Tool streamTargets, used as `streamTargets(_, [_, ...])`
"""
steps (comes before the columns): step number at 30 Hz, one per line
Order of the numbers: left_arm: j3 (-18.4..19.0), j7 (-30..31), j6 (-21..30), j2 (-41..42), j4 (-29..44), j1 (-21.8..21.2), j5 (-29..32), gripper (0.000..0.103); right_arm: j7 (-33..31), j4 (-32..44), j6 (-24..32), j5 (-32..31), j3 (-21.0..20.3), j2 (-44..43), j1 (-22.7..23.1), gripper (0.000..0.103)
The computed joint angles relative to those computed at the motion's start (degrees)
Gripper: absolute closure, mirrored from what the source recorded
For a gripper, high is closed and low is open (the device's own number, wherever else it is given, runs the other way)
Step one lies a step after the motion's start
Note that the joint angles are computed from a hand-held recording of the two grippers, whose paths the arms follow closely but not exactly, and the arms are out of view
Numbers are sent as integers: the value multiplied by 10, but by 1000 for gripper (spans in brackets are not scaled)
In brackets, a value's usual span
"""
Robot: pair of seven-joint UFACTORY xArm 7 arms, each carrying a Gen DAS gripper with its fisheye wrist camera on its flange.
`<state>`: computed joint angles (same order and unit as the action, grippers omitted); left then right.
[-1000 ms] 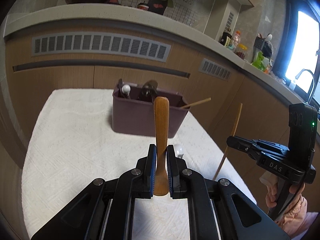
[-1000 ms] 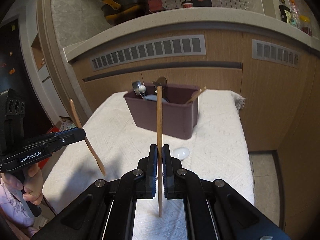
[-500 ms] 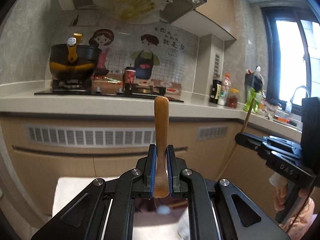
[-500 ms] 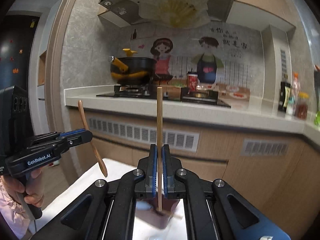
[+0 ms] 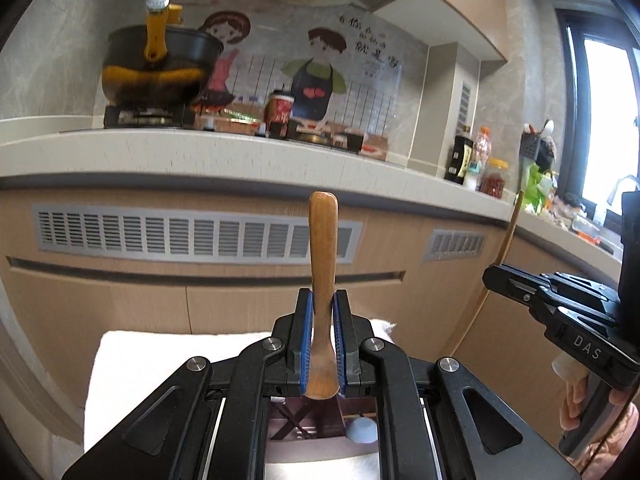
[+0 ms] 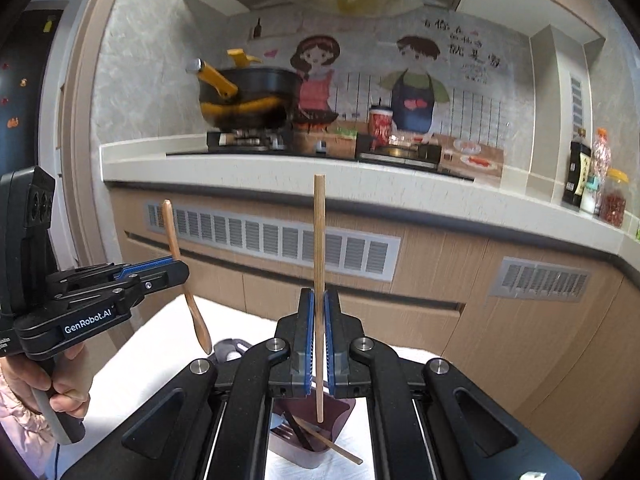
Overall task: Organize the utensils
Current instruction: 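Lift the wooden spoon and chopstick over the maroon caddy and open both tools, then grasp the white plastic spoon by its handle with the left tool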
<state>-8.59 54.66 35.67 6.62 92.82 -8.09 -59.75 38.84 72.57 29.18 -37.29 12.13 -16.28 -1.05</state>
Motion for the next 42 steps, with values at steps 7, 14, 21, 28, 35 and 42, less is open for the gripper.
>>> streamTargets(7, [-8,-39,11,42,16,1,36,91,-8,-13,0,21,-14,24,10,99])
streamTargets(14, [-17,-68,38,48,3,15,55,68,-27,-32,2,58,-30,32,24,68])
streamTargets(21, [-2,-29,24,-22,-92,11,47,62,-11,-83,8,47,-17,-22,19,59])
streamTargets(28, [30,-10,25,-110,-227,-20,80,54,28,-183,-14,41,27,-116,-12,4])
streamTargets(35, [59,-44,37,-169,-328,-37,139,46,82,-221,82,-10,107,-141,-46,0])
streamTargets(42, [76,-5,79,-174,-350,-60,141,46,110,-265,152,-9,90,-129,9,0])
